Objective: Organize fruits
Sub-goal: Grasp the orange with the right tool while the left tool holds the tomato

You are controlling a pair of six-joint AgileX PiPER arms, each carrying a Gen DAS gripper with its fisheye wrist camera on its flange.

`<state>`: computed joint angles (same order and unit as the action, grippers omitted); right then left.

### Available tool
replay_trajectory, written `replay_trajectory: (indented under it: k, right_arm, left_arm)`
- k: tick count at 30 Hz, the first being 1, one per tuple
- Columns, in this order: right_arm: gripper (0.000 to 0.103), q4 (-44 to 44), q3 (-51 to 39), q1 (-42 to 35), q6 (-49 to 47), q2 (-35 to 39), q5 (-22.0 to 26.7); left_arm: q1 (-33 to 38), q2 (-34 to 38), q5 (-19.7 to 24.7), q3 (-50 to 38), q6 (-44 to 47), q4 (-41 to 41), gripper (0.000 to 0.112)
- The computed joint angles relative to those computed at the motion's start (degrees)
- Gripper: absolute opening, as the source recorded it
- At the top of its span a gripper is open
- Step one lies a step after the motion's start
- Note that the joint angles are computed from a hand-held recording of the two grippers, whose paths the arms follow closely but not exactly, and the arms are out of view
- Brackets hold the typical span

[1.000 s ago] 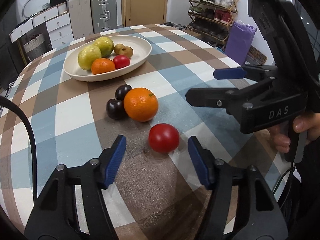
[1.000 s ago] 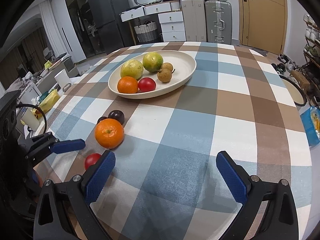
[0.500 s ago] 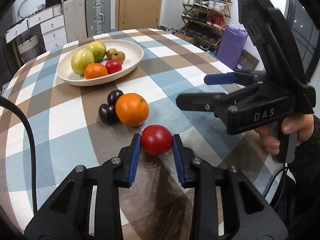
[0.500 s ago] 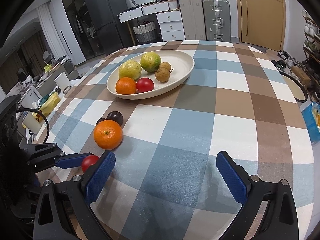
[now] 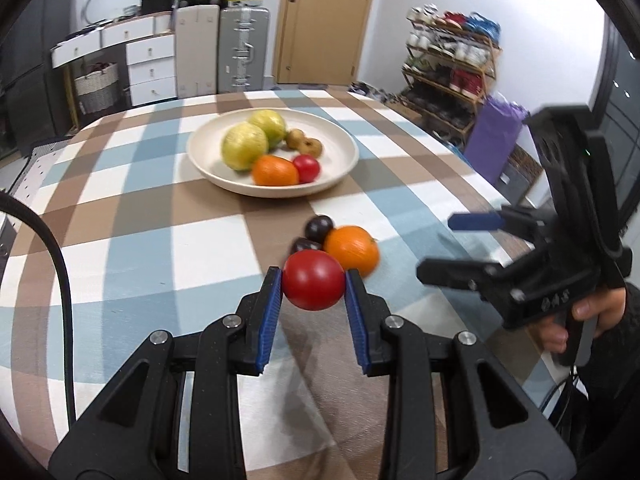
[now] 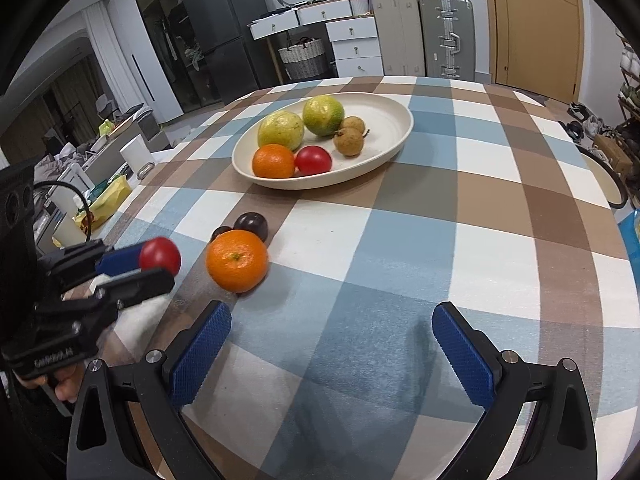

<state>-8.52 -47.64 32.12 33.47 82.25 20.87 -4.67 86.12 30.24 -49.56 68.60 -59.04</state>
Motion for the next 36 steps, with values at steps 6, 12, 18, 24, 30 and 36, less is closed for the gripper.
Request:
replay_trajectory:
  k: [6,12,18,24,30,36]
  right_arm:
    - [0.102,5.66,-1.95,1.57,-5.98,2.19,-1.82]
    - [0.095,9.53,-6.19,2.58,-9.55,6.98,-1.26]
    - [0.087,11.76,-9.55,2.53,-12.20,9.79,-0.87]
    - [0.073,17.34,-11.21,1.87,-17.73,11.58,-1.05]
    - [0.052,17.71,-11.83,1.97,-18.19,12.01,-0.89]
    - [0.043,15.51,-10.55,2.26,-16.79,11.02,-1.61]
  left_arm:
    - [3.01,1.36,0.71,-0.76,0.17,-1.24,0.029]
    - [5.48,1.99,1.45,-1.21,1.33,-2.95,0.029]
    - [7.02,2.44,1.53,-1.75,1.30,-3.42,0.029]
    - [7.15,2.83,0.99,-1.99,0.81,-2.96,0.029]
    - [6.83,2.76,0.24,-1.80,0.56,-2.85,0.029]
    - [6.94,3.07,-0.05,-1.91,0.71,-3.07,0.029]
